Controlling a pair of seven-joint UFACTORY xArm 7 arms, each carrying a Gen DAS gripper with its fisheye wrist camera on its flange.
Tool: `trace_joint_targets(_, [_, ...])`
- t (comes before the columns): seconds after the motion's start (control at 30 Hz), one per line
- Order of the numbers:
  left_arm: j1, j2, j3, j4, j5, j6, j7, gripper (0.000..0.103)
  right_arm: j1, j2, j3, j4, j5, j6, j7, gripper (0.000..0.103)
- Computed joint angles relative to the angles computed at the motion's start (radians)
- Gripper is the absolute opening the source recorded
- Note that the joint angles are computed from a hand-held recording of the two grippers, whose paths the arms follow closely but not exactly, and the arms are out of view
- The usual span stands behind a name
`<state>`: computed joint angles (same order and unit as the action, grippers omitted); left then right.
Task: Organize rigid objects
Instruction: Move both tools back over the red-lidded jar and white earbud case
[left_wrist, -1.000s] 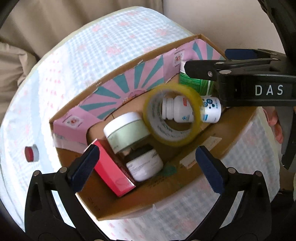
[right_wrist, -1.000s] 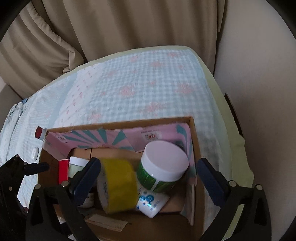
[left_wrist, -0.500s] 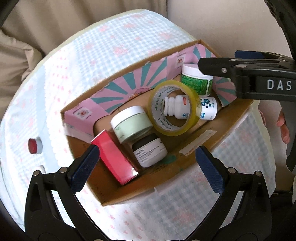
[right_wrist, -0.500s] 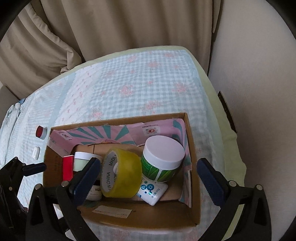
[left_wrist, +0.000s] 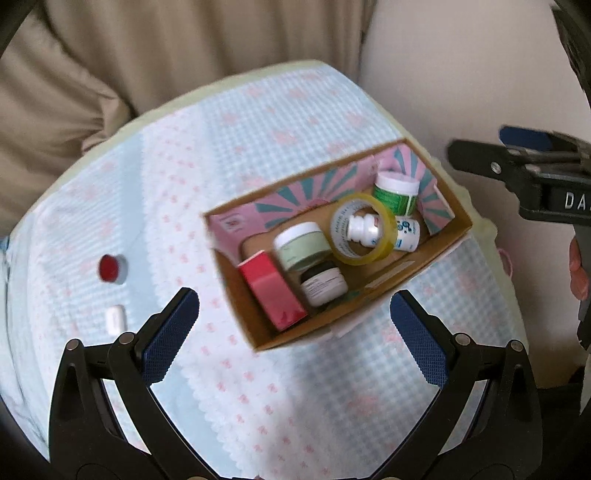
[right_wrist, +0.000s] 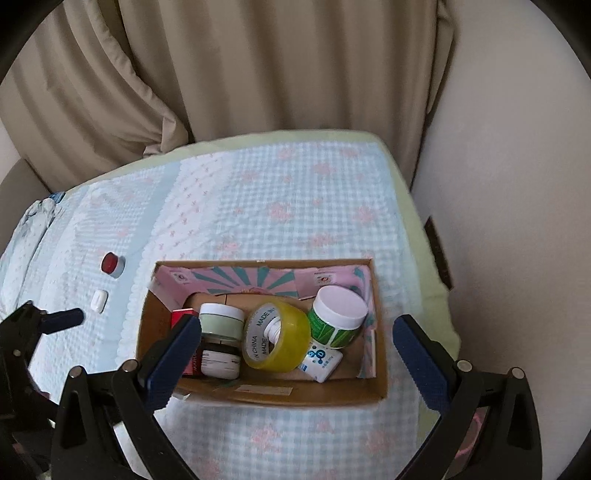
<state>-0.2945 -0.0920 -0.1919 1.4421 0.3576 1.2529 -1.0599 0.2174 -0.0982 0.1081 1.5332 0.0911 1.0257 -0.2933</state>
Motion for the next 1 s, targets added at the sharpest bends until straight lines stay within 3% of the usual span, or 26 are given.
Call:
trace_joint_targets(0.17, [0.023,-0.182,-0.022,-0.109,0.008,0.019,-0.078,0.103,0.010,-0.061,0.017,0.008,-0.036,0.037,0.061,0.103])
trace_joint_targets(0.37, [0.088,-0.367,-0.074,-0.182,0.014,0.126,-0.099,0.103,0.038,-0.127,0.046,0.015,-0.056,0.068,0.082,0.103])
trace_joint_targets(0.53, [0.132,-0.536,-0.058,-0.248,-0.013,0.176,-0.008,0.103,0.073,-0.170,0.087,0.022,-0.062,0.099,0.136,0.103])
trace_joint_targets(0.77, [0.169,-0.788,0.062,-0.362,-0.068,0.213,0.194,0.103,0.137,-0.223,0.190,-0.013,-0.118,0.090,0.296,0.103])
trace_joint_targets(1.0, [0.197,-0.941,0.218,-0.425,-0.088,0.240,0.446,0.103,0.204,-0.155,0.363,0.041,-0.294,0.145,0.589,0.103])
